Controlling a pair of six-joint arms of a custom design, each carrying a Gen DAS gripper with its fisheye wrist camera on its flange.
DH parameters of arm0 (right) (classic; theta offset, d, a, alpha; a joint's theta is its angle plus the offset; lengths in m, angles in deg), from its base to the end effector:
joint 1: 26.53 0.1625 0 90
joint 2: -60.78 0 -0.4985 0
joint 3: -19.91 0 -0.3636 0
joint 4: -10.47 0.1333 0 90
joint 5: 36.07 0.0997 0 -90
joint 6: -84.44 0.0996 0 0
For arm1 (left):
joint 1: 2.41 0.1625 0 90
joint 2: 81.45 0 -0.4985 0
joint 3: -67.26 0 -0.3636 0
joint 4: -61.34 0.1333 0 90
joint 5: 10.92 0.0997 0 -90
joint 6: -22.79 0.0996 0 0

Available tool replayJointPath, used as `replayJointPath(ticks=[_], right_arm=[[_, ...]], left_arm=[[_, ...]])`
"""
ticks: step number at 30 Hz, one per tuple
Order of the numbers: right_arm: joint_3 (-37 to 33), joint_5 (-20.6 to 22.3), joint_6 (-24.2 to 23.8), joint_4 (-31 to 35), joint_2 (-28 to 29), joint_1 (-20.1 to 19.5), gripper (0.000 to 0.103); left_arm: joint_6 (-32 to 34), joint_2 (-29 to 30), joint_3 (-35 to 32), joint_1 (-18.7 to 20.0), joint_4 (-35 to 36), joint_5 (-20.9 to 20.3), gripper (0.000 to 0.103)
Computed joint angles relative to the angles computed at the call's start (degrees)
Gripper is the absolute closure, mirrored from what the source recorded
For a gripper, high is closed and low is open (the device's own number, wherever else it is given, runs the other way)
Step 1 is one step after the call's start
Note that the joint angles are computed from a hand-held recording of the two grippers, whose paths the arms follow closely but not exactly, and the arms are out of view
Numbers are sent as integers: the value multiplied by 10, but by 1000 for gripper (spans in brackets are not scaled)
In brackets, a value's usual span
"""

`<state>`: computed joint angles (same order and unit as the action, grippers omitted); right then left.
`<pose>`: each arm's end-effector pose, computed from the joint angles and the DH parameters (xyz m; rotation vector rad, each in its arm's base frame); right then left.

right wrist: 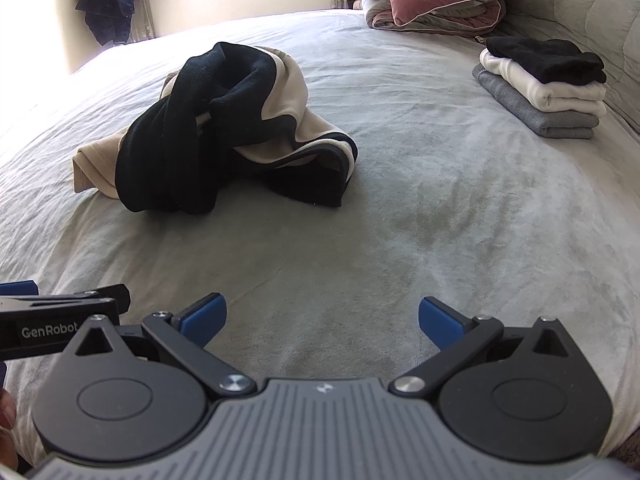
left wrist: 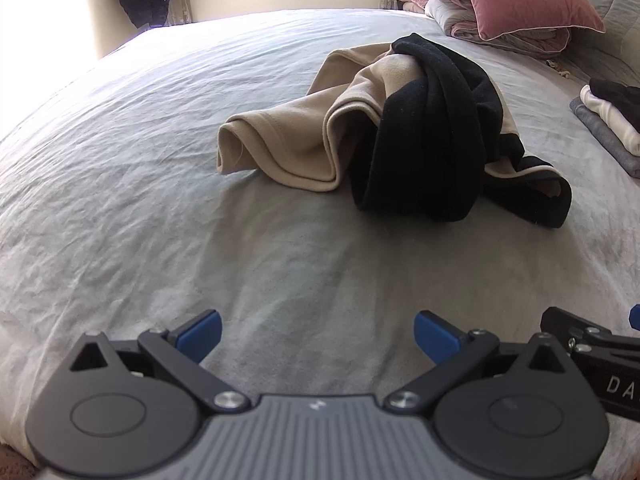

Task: Fold clothes

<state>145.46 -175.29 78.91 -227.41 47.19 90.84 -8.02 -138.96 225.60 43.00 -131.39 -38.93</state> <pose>0.2663 -0.3885 -0.0518 0.3175 -2.2581 0.9136 -0.0535 -0.3694 0.1824 0.2388 2.1565 -0.8255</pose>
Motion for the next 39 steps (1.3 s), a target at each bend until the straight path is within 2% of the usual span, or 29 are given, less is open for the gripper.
replayJointPath(ticks=[32, 39], right_arm=[[2, 1, 14, 13, -5, -3, 0], [-8, 3, 39, 35, -23, -2, 0]], left_arm=[[3, -6, -2, -2, 10, -1, 0], [-3, -25, -33, 2, 52, -1, 1]])
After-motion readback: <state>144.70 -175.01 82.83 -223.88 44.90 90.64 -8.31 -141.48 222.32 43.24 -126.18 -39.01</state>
